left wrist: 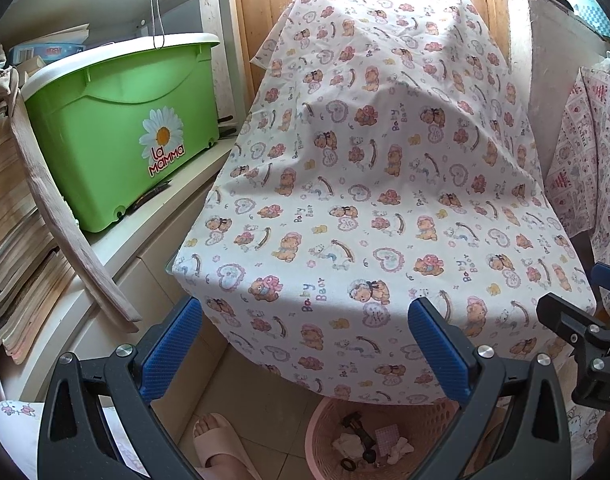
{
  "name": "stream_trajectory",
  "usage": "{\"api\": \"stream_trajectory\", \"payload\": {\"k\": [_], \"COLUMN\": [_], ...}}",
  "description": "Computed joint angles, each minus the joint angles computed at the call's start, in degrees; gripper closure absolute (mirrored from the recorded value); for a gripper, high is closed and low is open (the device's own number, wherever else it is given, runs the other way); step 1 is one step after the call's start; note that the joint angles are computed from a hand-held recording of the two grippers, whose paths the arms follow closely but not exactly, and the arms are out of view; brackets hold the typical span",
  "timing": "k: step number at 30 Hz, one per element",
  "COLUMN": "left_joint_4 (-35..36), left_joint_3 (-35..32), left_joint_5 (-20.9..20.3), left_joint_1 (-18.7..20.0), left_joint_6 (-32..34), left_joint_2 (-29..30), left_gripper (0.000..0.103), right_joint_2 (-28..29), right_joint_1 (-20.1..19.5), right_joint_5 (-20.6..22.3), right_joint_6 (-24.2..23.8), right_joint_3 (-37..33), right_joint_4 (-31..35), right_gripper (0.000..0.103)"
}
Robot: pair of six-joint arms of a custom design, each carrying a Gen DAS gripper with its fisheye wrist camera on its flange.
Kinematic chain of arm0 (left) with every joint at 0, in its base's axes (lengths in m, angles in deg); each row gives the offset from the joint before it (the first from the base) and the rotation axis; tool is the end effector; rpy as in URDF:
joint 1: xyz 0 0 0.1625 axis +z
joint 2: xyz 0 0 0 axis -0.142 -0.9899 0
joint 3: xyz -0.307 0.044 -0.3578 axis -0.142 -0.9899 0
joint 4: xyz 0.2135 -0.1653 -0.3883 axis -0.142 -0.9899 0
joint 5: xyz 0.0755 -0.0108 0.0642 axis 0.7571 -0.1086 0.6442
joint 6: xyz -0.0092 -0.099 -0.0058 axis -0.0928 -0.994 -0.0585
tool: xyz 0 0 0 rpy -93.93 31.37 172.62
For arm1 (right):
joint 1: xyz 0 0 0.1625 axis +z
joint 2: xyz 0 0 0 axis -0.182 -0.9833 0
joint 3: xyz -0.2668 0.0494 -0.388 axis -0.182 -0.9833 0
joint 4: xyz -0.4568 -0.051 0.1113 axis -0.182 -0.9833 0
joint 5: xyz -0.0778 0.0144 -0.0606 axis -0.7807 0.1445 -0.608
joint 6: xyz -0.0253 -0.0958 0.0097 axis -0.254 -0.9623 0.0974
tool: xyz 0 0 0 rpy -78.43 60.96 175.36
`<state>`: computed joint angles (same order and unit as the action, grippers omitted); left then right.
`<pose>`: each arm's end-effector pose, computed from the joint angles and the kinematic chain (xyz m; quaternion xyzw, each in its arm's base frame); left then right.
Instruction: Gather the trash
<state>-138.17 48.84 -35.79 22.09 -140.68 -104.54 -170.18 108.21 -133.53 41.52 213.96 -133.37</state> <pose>-0.4555 -0.3379 0.0491 0.2327 0.8243 -0.3662 0.3636 0.1161 -0.3050 0.3967 0.1059 -0.8576 0.3714 0.3397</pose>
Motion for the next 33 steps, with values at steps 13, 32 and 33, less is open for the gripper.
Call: {"api": "stream_trajectory", "payload": {"k": [13, 32, 33], "left_joint_4": [-0.9, 0.0, 0.9], "left_joint_3": [1.0, 0.4, 0.1], "left_joint_5": [-0.8, -5.2, -4.6], "left_joint_1": [0.1, 3.7, 3.8], "left_joint_6": [0.2, -0.1, -0.5], "left_joint_2": [-1.4, -1.2, -0.9], "left_gripper": [0.001, 0.001, 0.001], "right_joint_2": [0.2, 3.3, 3.4], "right_joint_1": [0.4, -0.3, -0.4], "right_joint_5": [0.3, 0.0, 0.2], "right_joint_6": [0.7, 1.7, 2.0], "right_joint_3": [0.0, -1.0, -1.1], "right_joint_4": [0.8, 3.7, 4.2], "right_gripper": [0.0, 0.0, 0.0]}}
